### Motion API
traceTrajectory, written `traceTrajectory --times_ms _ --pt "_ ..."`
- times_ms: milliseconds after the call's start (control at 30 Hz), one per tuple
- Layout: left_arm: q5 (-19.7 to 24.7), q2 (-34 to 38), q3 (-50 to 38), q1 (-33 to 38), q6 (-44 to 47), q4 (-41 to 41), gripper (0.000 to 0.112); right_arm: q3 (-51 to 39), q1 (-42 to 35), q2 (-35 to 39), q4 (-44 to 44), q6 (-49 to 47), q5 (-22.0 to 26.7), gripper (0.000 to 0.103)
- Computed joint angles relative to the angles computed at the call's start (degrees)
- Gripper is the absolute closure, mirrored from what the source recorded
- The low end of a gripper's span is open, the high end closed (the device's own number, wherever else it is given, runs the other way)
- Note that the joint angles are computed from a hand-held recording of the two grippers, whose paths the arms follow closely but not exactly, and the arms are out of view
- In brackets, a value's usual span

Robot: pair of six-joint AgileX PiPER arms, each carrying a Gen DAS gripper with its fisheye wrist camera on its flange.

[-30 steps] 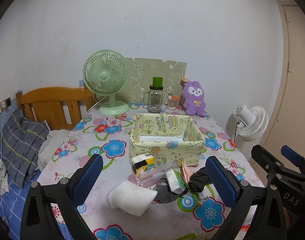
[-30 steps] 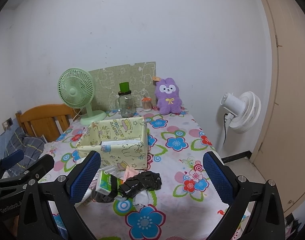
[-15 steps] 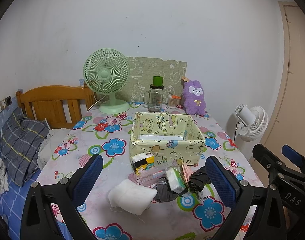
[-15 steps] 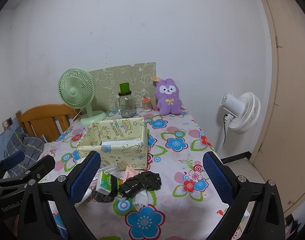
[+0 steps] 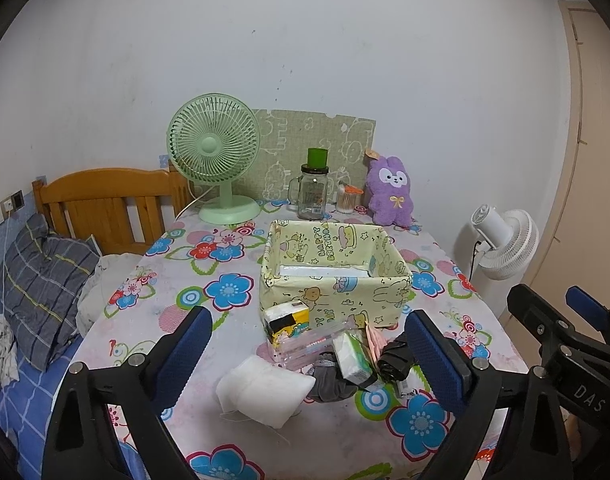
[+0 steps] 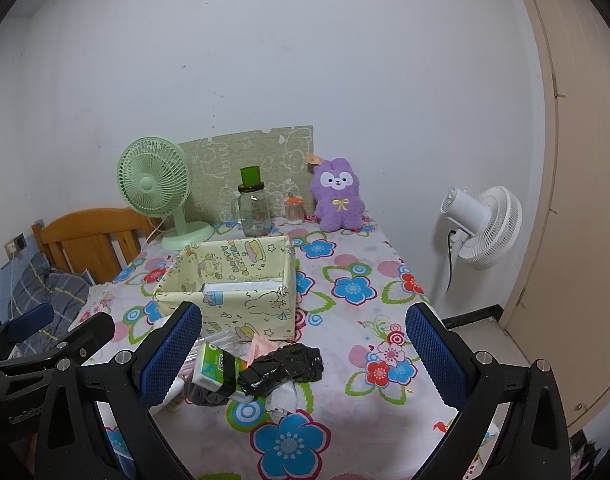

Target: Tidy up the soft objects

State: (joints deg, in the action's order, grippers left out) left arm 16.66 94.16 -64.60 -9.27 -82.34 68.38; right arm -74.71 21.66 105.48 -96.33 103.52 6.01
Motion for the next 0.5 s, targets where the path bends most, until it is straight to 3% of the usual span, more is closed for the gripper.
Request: traceTrajectory --times_ms 333,500 --pt "0.4 0.6 -0.6 -0.1 1.0 -1.1 0.02 -0.6 0.3 0.4 -3.5 2.8 -1.0 0.004" --pt "0.2 1.3 -1.0 0.2 2.1 -1.9 0.021 -1.3 0.6 1.1 1.9 -2.6 -0.8 0.008"
